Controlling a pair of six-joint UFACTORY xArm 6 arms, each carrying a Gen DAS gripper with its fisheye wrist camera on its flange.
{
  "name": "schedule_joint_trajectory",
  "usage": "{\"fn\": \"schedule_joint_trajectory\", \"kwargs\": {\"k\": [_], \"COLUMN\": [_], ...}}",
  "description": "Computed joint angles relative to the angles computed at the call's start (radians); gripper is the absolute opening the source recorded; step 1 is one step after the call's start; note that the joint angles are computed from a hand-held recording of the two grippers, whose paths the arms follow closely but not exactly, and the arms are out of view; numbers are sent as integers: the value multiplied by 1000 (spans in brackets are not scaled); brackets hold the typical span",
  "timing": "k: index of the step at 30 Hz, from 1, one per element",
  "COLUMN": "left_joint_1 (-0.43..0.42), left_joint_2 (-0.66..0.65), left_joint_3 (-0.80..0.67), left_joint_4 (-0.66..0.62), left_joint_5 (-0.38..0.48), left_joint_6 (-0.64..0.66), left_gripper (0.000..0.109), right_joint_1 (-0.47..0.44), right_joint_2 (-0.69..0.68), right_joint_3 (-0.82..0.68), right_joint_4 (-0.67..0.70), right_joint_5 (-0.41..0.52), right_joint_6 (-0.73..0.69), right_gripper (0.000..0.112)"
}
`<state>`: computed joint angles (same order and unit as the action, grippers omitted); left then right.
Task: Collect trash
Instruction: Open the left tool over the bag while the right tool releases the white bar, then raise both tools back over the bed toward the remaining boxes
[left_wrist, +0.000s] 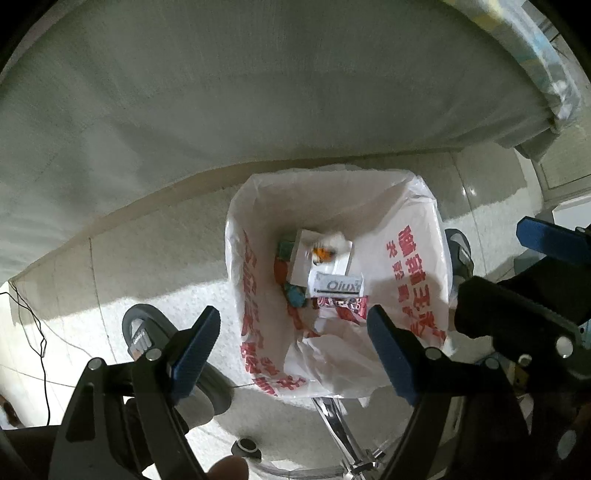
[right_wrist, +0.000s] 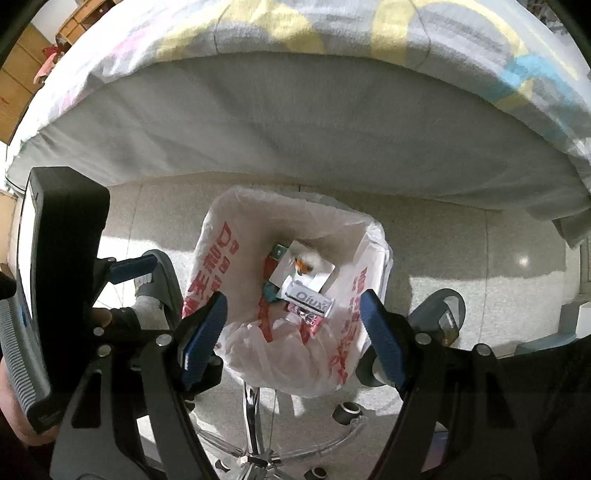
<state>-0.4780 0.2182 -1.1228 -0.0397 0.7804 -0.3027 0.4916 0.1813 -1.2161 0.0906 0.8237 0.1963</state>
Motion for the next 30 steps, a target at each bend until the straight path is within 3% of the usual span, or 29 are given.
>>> {"fn": "schedule_joint_trajectory", "kwargs": {"k": [16,30], "left_joint_1": [5,46], "left_joint_2": [-75,-138], "left_joint_3": [-6,-66], "left_joint_4": [46,123], "left_joint_5": [-32,-97], "left_joint_6": [-58,-156], "left_gripper": [80,80], "right_joint_1": [-13,-11], "right_joint_2": [-159,-214], "right_joint_3": [64,-42], "right_joint_4": [-38,-126], "right_joint_5": [-62,-81], "right_joint_6": [49,91], "right_gripper": [73,78]}}
